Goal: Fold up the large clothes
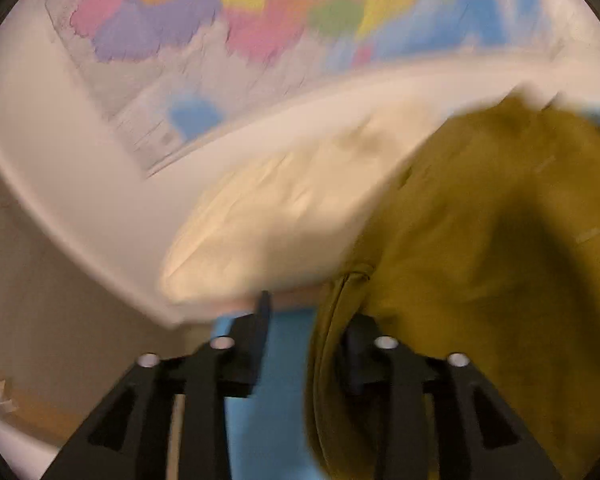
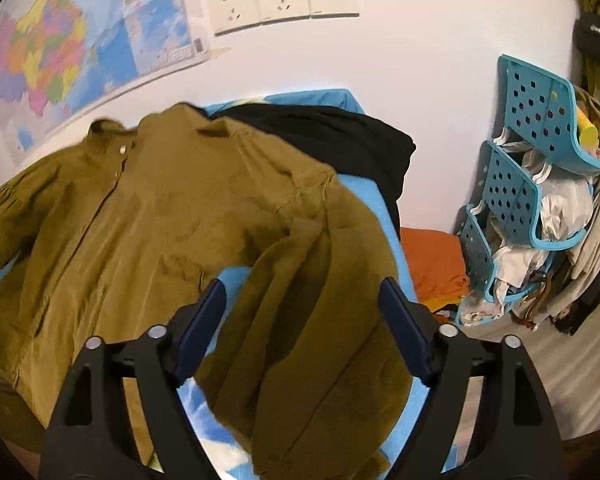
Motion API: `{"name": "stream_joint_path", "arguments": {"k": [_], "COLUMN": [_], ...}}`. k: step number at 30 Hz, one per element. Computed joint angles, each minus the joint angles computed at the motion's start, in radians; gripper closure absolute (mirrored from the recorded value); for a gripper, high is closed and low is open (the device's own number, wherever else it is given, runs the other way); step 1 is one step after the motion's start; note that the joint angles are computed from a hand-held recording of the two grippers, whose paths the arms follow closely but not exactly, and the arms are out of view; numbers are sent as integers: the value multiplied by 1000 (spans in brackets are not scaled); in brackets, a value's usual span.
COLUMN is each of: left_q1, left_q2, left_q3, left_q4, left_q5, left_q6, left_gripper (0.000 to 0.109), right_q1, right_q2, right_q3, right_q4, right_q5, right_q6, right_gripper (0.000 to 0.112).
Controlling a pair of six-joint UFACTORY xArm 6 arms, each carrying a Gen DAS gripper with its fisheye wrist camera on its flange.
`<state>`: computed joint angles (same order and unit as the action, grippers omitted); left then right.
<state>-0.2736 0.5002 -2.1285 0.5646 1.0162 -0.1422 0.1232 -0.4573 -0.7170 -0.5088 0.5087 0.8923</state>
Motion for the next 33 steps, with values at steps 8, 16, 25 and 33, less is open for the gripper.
{"name": "stream_joint_path", "arguments": {"k": [8,16,25,33], "left_q1": [49,5,-77,-81], "left_q2": [-74,-181,3,151], "left_q3": [131,193,-93,-325], "left_q4": [-147,-474,-901,-1006], "left_q5": [-194,-378,-160,-9], "left_q6": [-126,161,514,542], "left_gripper": [48,40,40,39], "right_q1": [-23,-96,63,169], "right_q2": [7,-131,123,648], "right_q3": [23,26,-453,-1020], "right_q4": [102,458,967,1265], "right_q5": [-17,-132,-41,144], "right_q6": [-81,-333,-903,-1120], "right_gripper": [67,101,101,101]}}
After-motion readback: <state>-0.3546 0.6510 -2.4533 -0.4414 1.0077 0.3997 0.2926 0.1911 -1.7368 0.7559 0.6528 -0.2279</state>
